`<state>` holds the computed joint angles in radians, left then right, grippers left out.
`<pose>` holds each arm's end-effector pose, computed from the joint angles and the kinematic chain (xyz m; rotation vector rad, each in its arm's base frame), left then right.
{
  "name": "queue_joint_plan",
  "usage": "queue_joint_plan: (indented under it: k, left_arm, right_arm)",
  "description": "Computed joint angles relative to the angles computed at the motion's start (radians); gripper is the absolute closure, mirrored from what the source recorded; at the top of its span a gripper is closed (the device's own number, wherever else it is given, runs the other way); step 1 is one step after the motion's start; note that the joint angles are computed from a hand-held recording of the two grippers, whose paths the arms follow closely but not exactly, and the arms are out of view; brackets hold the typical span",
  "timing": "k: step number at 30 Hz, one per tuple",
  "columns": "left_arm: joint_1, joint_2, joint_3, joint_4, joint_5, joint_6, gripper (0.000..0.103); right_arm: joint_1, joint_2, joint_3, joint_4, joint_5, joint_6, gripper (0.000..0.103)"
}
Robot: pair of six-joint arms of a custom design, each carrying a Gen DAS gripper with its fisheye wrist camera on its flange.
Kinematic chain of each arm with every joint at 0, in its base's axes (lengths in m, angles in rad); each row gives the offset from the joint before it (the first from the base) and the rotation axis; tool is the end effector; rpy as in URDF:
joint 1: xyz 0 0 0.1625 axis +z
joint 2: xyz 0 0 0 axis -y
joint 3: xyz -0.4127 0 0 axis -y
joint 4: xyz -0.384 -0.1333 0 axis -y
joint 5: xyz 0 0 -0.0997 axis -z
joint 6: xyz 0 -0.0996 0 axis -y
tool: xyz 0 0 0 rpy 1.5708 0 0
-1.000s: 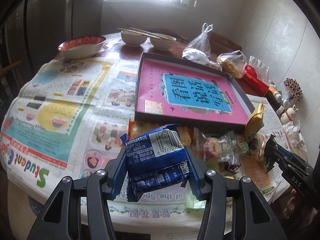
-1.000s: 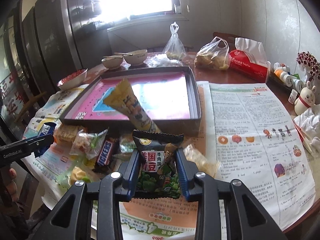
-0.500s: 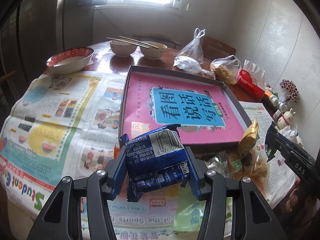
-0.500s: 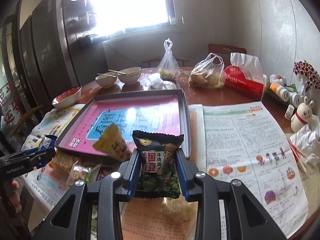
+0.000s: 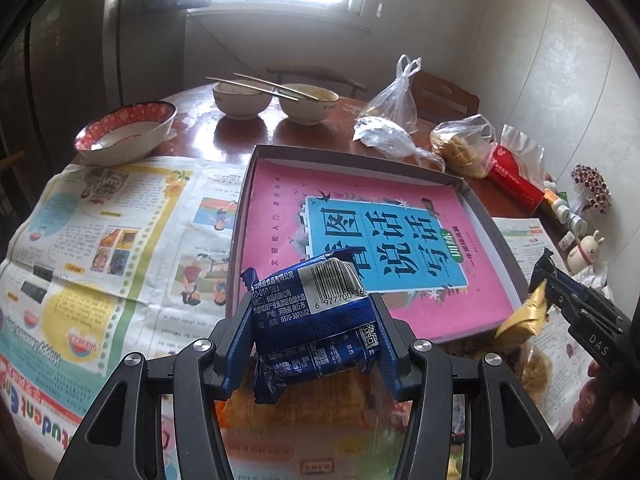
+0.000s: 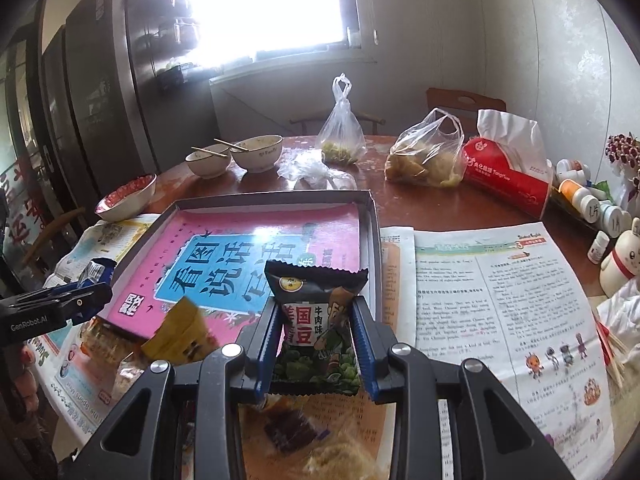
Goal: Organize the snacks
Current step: 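Carry the blue packet over the tray with the left tool while the right tool carries the pea packet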
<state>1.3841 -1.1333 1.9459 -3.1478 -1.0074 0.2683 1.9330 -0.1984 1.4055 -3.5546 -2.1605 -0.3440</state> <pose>0.0776 -0.5939 0.2657 0.2692 2.4002 -0.9352 0.3104 -0.5992 -0.1042 0.5483 -2.3471 0.9852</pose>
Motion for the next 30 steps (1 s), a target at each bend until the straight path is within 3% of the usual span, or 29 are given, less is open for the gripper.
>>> queue_joint_plan:
  k: [14,30]
  left_arm:
    - [0.016,0.066,-0.104,0.104,-0.004,0.0,0.048]
    - [0.028,0.121,-0.16,0.146,0.007,0.005,0.048]
  right_arm:
    - [-0.033,0.033,-0.105,0.179,0.037,0.044,0.068]
    - [-0.044,0.057,-0.152,0.245,0.019,0.09,0.068]
